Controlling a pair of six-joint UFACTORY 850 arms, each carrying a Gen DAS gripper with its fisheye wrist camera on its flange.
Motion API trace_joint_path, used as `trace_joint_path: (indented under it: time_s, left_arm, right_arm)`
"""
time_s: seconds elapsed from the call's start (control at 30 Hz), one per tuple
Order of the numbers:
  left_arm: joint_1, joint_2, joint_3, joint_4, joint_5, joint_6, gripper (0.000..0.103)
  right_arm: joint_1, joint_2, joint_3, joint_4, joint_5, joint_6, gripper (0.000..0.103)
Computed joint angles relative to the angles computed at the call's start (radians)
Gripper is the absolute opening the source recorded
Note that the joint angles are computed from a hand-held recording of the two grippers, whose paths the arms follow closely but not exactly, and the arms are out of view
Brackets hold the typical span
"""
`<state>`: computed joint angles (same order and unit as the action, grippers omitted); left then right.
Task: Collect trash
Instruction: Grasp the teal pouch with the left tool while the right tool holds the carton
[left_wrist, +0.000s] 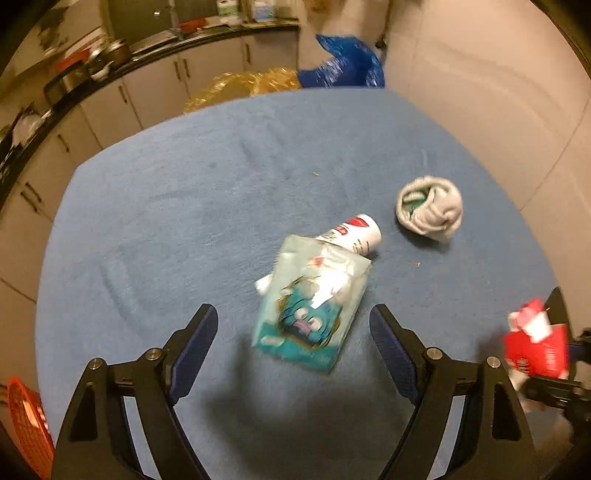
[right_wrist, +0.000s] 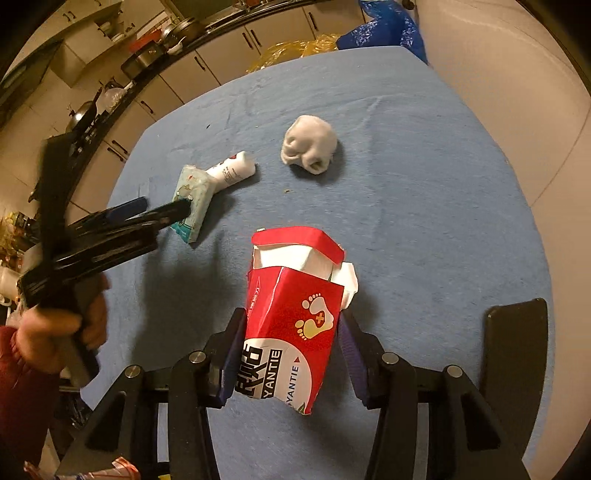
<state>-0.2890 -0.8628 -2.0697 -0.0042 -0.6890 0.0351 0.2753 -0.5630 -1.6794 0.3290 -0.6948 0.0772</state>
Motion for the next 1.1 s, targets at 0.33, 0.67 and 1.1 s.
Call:
trace_joint_path:
  time_s: [0.33, 0.67, 1.1]
  left_arm:
    - [-0.016, 0.004, 0.047, 0.146, 0.03, -0.21, 0.04]
    - [-0.004, 0.326, 0.492, 0.191, 0.249, -0.365, 0.034]
    - [0.108, 0.654, 0.867, -0.062, 0.379, -0.025, 0.034]
  right_arm:
    - [-0.021, 0.035, 0.045, 0.068, 0.018, -0.1, 0.053]
    - [0.027, 0.009, 0.023, 0.139, 0.013, -0.186, 0.053]
    - [0.196, -0.038, -0.083, -0.01, 0.024, 0.001, 0.053]
